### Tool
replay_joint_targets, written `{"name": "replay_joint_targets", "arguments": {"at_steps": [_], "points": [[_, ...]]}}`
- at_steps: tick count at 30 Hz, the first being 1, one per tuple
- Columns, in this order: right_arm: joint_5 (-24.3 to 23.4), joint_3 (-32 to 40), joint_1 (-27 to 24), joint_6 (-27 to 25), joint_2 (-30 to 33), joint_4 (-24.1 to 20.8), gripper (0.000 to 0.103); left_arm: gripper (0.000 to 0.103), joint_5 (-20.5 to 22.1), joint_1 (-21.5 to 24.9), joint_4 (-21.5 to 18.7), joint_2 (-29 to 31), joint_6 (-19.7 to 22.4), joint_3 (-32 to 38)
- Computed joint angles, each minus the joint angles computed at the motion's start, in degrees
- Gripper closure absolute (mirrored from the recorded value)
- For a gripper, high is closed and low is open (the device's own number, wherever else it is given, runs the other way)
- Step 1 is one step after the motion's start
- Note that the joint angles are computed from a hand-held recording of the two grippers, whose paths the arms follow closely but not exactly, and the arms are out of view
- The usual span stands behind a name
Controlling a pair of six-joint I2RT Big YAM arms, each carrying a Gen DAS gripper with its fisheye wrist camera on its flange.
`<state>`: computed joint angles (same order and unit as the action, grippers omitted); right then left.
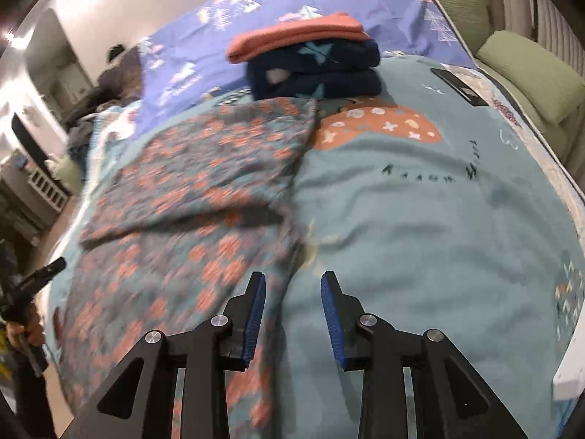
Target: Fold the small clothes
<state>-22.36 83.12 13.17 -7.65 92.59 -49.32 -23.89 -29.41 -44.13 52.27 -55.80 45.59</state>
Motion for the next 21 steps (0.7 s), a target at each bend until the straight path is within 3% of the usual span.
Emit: {"name": "replay_joint_targets", "arguments": {"at_steps": [11, 13, 15, 21], "points": [[-5.8, -15.8, -2.6, -1.8, -13.7, 2.4, 0.071, 0.057, -12.0, -19.4, -9.3, -1.7, -15.0, -1.0], [-6.1, -18.9, -3.2, -3.0, -16.1, 2.3, 0.071, 0.049, -13.6, -23.0, -12.7, -0.6, -19.3, -0.4], [-5.7, -21.9, -4.0, -3.9, -18.4, 1.8, 0.071, 0.049, -14.6, -26.7, -15.8, 0.2, -24.2, -0.3], [-9.7, -27.9, -8.5, -6.2, -22.7, -1.4, 0.071, 0.048, -14.7, -36.8, -15.9, -2.0, -39.0, -4.2]]}}
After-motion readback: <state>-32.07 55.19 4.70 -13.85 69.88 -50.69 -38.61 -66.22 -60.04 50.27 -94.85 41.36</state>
